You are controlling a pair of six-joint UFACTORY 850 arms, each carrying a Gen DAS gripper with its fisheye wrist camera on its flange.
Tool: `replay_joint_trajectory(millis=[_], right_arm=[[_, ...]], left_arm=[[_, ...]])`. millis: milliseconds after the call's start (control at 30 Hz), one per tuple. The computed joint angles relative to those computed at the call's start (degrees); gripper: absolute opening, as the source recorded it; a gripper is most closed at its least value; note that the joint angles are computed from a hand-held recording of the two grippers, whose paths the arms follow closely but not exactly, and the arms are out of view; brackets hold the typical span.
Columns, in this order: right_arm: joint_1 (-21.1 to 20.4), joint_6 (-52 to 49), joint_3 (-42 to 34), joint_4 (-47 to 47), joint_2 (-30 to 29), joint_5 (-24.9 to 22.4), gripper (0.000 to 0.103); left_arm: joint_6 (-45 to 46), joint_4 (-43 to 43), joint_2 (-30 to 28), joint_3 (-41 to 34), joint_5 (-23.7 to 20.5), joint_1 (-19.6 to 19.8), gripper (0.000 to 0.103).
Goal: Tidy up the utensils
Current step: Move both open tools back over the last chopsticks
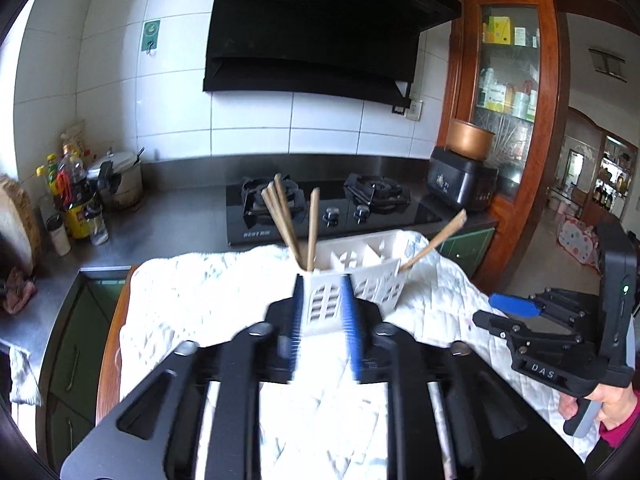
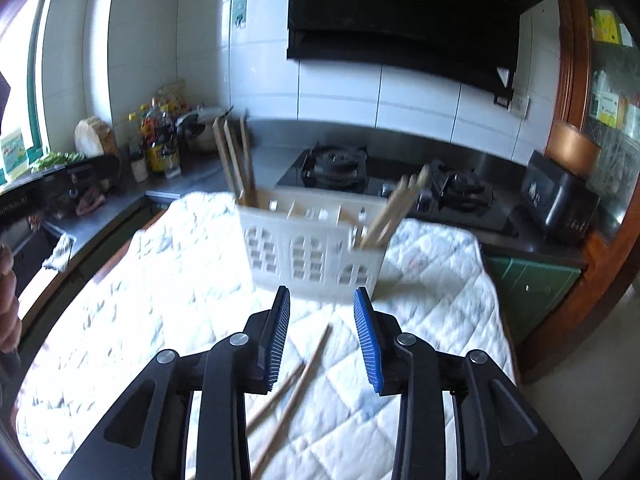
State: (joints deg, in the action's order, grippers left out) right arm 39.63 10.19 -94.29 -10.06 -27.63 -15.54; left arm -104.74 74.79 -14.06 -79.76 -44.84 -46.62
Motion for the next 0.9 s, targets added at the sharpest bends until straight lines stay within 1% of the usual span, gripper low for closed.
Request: replay_joint_trajectory(millis=[33, 133, 167, 200, 233, 300, 400, 467, 500, 567, 600, 667, 733, 800, 867, 900], right_arm=[[0.2, 1.0, 1.6, -0.5, 0.5, 0.2, 0.038], [0.9, 5.8, 6.4, -3.8, 1.9, 1.3, 0.040], [1.1, 8.8, 7.9, -6.3, 2.4, 1.6, 0.040], [1.2, 10.0, 9.2, -6.8, 2.7, 1.9, 0.040], [1.3, 8.9, 10.3, -4.9, 2.9, 2.2, 0.040], [1.3, 7.6, 12.4, -1.4, 3.3, 2.9, 0.040], [1.8, 8.4, 14.8, 0.3, 3.5, 3.7, 0.040], [1.9, 5.1, 16.2, 5.4, 3.6, 4.2, 0.040], [2.1, 5.5, 16.7, 5.7, 3.5, 4.4, 0.039], [2.6, 9.7, 17.0, 2.5, 3.2, 4.3, 0.036], [2.6, 9.6, 17.0, 3.2, 3.0, 4.4, 0.034], [2.6, 5.8, 17.0, 8.3, 2.5, 4.7, 0.029], [2.9, 8.2, 16.8, 6.5, 2.1, 4.8, 0.029], [3.2, 10.5, 16.2, 4.7, 1.4, 4.6, 0.025], [3.1, 8.6, 15.6, 7.4, 0.7, 4.5, 0.024], [3.1, 9.1, 15.2, 7.2, 0.3, 4.3, 0.024]], left_arm=[[-1.7, 0.5, 0.6, 1.5, -0.5, -0.5, 0.036], [-4.9, 0.5, 2.4, 5.3, -0.3, -1.4, 0.037], [-5.3, 0.0, 2.8, 6.2, -0.8, -1.8, 0.040], [-5.9, -0.2, 3.1, 7.0, -1.2, -2.1, 0.045], [-6.8, -0.1, 3.5, 8.0, -1.8, -2.6, 0.047], [-8.9, 0.3, 4.1, 9.4, -2.8, -3.5, 0.056], [-10.7, 0.3, 4.2, 10.9, -5.0, -5.0, 0.063], [-10.3, -0.8, 3.7, 11.2, -6.9, -6.1, 0.067], [-10.5, -1.2, 3.5, 11.5, -7.4, -6.5, 0.070], [-11.7, -1.7, 3.6, 12.3, -7.8, -7.1, 0.071], [-12.4, -1.8, 3.6, 12.7, -8.1, -7.5, 0.071], [-13.3, -2.3, 3.7, 13.5, -9.3, -8.2, 0.072], [-13.8, -3.1, 3.5, 13.7, -10.7, -8.8, 0.074], [-14.5, -3.8, 3.8, 14.4, -11.2, -9.0, 0.075], [-15.9, -4.4, 4.4, 15.3, -11.5, -9.2, 0.075], [-16.7, -4.4, 4.6, 15.8, -11.3, -9.2, 0.075]])
